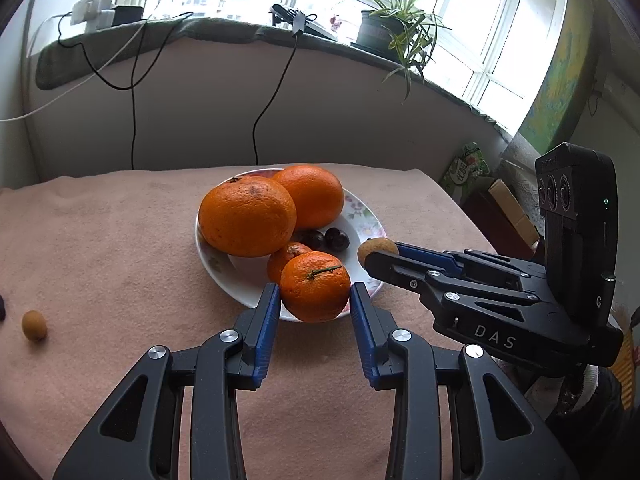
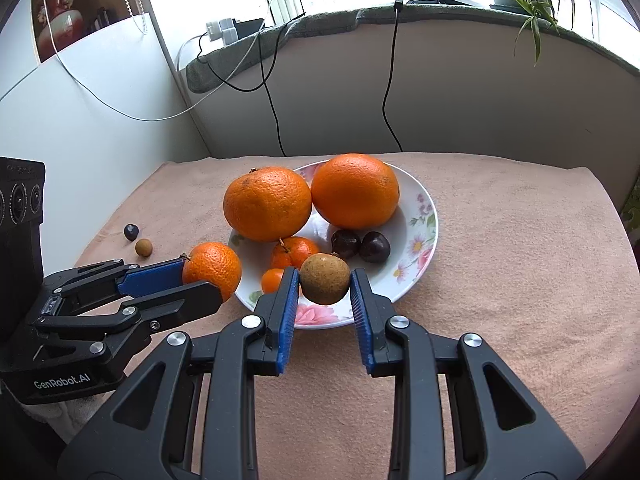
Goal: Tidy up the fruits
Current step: 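Open the left tool on the plate while the right tool releases the longan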
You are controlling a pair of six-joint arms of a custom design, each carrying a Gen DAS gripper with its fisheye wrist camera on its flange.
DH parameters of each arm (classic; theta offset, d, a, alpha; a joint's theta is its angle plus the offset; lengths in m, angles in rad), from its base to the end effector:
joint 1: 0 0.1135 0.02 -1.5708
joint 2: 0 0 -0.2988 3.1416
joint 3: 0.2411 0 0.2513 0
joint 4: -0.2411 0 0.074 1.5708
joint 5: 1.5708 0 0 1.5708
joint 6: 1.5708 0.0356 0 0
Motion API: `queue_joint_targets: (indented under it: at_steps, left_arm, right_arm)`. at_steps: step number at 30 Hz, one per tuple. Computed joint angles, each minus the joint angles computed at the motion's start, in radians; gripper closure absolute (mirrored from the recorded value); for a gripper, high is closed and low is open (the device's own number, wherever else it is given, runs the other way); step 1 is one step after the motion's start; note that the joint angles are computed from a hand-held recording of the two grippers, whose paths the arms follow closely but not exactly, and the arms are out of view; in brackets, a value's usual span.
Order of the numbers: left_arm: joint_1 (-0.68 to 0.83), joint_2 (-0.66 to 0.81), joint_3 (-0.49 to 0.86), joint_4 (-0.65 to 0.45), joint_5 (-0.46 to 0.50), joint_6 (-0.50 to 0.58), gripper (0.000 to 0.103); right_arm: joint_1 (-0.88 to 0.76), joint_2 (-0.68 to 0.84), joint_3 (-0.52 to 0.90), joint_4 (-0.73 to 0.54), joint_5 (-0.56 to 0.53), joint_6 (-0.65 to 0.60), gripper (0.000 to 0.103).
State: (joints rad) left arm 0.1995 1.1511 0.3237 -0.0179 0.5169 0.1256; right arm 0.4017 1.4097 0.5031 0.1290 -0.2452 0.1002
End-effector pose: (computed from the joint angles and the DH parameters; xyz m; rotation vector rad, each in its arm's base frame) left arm 0.1772 0.0179 0.1688 0.1464 2.3181 -0.4610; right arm 0.2240 0.1046 0.1771 -0.4786 2.3335 0.5313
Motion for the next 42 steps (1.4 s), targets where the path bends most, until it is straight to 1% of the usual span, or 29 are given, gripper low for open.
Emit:
queue_joint_targets:
  at_steps: [8,16,28,42]
  left_arm:
    - [-0.095,0.059,0.015,0.065,-0.058,-0.058,0.069]
    - [-0.134,0.091,0.033,0.091,-0.086,-0.081,0.069]
    - [-0.157,0.106,0.040,0.108,-0.101,-0.094,0.069]
    - [-0.148,0.100,0.041,0.110,-0.101,-0.093,0.068]
  right_arm:
    - [-0.063,0.044,0.002,0.027,-0.035,-0.018,0.075]
    - [-0.088,0.079,0.019,0.037,-0.041,-0.028,0.075]
    - [-0.100,0.138,0.063,0.035,-0.041,-0.035,0.075]
    - [-0.093,0.150,0.068,0.042,-0.026,-0.038,0.075]
